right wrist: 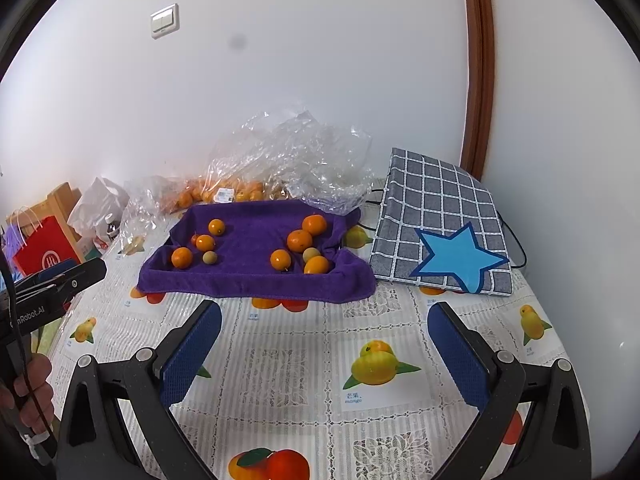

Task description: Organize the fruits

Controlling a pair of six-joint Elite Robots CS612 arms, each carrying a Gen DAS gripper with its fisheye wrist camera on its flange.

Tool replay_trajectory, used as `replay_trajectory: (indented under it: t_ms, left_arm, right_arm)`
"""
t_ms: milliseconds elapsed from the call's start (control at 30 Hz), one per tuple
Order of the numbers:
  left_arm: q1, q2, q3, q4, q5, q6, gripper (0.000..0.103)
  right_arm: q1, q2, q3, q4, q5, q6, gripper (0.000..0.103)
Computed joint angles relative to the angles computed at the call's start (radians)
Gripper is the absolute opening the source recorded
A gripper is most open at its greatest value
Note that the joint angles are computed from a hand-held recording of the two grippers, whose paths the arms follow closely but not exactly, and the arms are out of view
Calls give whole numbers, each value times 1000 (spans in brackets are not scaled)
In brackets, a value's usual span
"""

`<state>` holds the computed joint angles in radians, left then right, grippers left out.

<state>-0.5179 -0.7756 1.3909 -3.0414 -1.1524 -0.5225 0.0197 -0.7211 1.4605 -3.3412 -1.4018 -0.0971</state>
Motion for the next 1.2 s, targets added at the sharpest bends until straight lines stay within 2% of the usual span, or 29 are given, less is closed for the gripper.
replay_trajectory:
  t_ms: [1200]
  left_arm:
    - [-3,-4,1,-2,11,0,82]
  right_arm:
    - [0,-8,12,-15,6,-5,102]
